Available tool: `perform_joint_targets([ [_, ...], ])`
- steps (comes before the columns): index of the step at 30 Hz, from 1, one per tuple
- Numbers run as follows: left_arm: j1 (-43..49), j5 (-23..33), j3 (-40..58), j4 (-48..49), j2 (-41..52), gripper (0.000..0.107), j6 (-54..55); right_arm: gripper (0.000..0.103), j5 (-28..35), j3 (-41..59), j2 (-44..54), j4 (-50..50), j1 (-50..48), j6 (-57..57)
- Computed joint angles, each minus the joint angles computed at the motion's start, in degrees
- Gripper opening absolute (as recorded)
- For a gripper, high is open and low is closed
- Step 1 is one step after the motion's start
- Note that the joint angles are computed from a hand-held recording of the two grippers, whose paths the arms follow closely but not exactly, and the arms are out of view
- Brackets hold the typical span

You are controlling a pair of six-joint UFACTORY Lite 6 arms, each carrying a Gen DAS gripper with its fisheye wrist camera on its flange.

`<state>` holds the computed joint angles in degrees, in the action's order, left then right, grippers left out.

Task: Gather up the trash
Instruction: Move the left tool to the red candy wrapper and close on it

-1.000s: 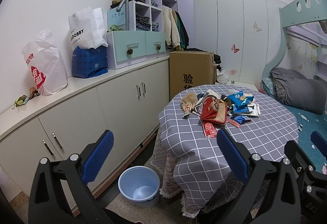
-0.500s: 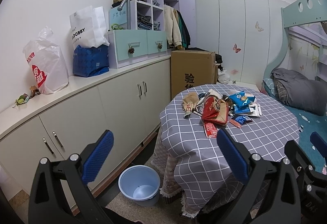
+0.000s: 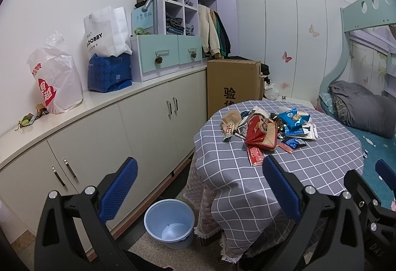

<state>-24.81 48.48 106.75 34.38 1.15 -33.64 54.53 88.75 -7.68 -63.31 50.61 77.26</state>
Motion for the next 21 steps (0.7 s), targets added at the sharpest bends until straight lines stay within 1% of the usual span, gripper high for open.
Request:
perform_joint_targets([
  [6,-0.6,0.5,0.1,0.3,0.0,0.099,-0.3,0.097,-0.2,0.0,-0.2,0.3,-0.4,-0.3],
  [11,-1.0,1.7,2.5,-0.1,2.1,0.099,0.3,0.097,-0.5,0.2,-0.2,1.8,-1.2,-1.2],
  [18,-1.6,1.2,3.4,-0.8,4.1,0.099,1.5,0.097,-3.1,-0.4,-0.7,5.9,-5.0,-2.9],
  [21,-1.7,1.7,4.8,-3.3,6.0,0.099,4.2,0.097,-4.0,-1.3,-1.2,6.7,-6.6,-3.0],
])
